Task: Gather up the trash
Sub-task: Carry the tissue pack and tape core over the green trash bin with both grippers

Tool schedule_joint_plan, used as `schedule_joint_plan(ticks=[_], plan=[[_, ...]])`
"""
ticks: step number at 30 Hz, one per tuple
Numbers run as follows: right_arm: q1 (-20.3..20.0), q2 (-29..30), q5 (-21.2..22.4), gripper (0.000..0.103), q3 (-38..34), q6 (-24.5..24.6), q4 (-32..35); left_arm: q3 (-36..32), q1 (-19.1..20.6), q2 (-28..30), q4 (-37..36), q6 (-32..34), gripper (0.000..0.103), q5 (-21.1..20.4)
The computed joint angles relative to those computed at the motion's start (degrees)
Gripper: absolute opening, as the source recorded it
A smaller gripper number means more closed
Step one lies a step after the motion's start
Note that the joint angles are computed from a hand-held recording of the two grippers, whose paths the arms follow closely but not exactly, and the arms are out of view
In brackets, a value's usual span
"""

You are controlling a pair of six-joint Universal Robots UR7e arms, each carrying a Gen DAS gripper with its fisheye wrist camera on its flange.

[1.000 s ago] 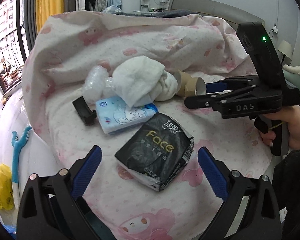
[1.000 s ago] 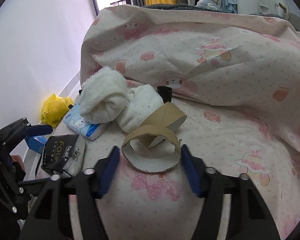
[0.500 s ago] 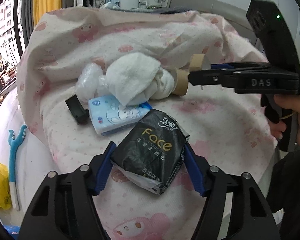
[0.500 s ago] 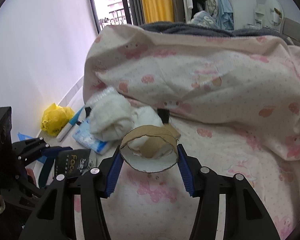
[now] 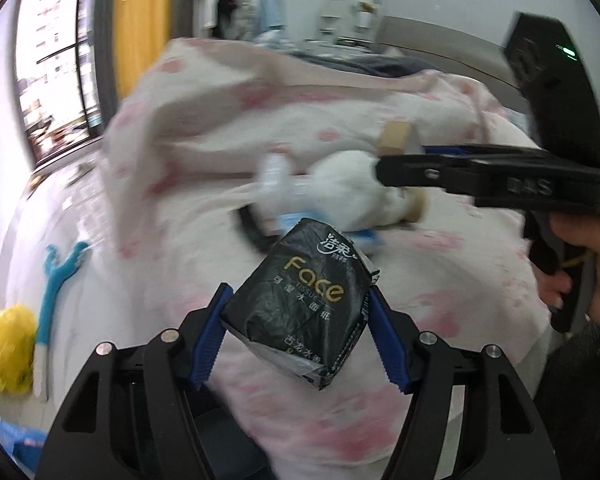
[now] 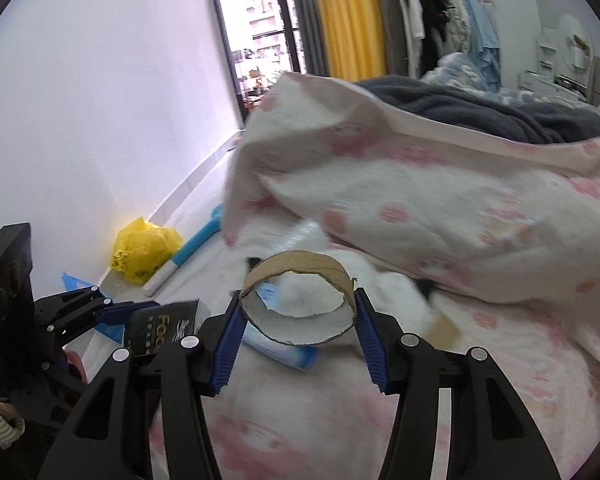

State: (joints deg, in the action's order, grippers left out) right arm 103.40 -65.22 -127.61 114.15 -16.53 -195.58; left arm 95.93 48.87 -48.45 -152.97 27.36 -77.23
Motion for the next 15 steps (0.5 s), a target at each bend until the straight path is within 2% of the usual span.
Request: schedule_joint_plan(ticks=[5, 9, 15], plan=[[1.5, 4.5, 1.4, 0.054, -4.3, -0.2, 2.4, -1.9, 2.1, -0.6, 0.5, -3.2, 0.069, 4.7], [2.2, 7.5, 2.4, 0.054, -7.1, 0.1, 4.7, -1.8, 2.9, -1.3, 0.2, -3.2, 0.070, 9.3], [2.9, 12.1, 5.8, 0.054, -11.5, 2.6, 9.6, -3.4, 5.2, -1.9, 5.7, -5.7, 0.070, 13.3]])
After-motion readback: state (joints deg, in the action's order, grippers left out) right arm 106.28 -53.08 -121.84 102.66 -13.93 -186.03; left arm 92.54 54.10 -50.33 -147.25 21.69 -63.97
